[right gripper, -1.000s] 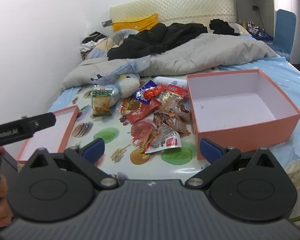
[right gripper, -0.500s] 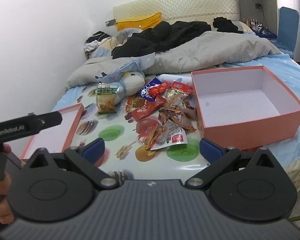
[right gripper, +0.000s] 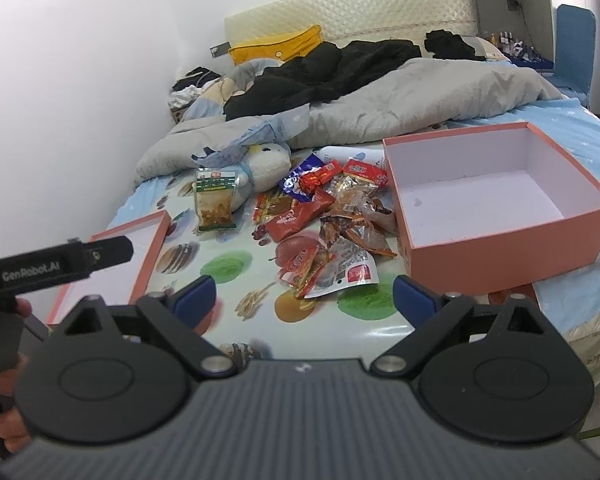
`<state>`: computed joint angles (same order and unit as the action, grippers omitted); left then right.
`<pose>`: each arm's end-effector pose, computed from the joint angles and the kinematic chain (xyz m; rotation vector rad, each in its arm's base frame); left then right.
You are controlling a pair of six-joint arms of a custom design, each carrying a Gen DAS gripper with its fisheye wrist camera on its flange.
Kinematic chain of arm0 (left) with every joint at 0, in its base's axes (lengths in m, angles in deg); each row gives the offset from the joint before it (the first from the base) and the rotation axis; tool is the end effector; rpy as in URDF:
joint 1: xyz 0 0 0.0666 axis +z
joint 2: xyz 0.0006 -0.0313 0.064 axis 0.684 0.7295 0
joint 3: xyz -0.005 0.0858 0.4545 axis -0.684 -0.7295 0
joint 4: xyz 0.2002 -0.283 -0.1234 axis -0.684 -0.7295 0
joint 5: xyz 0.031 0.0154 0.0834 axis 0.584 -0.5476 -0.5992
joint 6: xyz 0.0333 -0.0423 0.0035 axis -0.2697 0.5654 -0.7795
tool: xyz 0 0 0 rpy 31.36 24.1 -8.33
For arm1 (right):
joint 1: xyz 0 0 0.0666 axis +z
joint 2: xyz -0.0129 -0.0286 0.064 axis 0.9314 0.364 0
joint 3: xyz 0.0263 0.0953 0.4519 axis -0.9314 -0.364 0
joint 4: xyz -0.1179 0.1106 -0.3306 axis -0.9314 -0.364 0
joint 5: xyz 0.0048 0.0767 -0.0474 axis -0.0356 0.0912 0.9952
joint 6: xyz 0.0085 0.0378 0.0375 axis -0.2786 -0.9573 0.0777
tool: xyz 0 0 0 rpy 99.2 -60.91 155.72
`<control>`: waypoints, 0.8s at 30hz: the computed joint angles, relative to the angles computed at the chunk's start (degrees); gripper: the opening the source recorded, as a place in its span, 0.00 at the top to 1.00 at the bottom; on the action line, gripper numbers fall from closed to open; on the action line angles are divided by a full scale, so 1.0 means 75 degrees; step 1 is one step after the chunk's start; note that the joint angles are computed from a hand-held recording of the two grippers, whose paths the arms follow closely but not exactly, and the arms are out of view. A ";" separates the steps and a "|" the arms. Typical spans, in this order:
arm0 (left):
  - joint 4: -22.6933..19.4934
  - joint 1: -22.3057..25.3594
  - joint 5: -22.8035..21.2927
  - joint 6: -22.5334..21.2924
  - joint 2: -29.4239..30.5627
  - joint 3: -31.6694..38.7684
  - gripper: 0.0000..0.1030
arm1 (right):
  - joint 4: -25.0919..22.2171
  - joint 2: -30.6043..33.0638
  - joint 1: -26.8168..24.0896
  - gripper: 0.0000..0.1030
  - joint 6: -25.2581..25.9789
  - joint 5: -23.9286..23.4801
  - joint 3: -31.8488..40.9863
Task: Organize snacks
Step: 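Move the left tool to the green pea snack bag and close on it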
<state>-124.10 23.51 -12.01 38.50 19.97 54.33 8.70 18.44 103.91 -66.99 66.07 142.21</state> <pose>0.5237 -0.1880 0.6034 0.2729 2.2052 -0.2717 0.4379 0.2882 0.5764 0.3706 2.1711 0.1696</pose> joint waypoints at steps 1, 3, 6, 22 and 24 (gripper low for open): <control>-0.0049 0.0005 0.0027 0.0022 0.0054 0.0043 0.00 | -0.0069 0.0039 -0.0010 0.06 -0.0023 0.0008 0.0025; -0.0163 0.0015 0.0068 0.0051 0.0167 0.0141 0.00 | -0.0065 0.0077 -0.0019 0.06 -0.0088 0.0034 -0.0001; -0.0324 0.0055 0.0160 0.0042 0.0359 0.0308 0.00 | -0.0128 0.0140 -0.0057 0.06 -0.0122 0.0112 -0.0022; -0.1057 0.0270 0.0498 -0.0281 0.2016 0.1900 0.00 | 0.0105 0.0800 -0.0438 0.09 0.0704 -0.0242 0.0135; -0.1181 0.0293 0.0509 -0.0301 0.2229 0.2121 0.00 | 0.0315 0.0919 -0.0496 0.09 0.0813 -0.0468 0.0147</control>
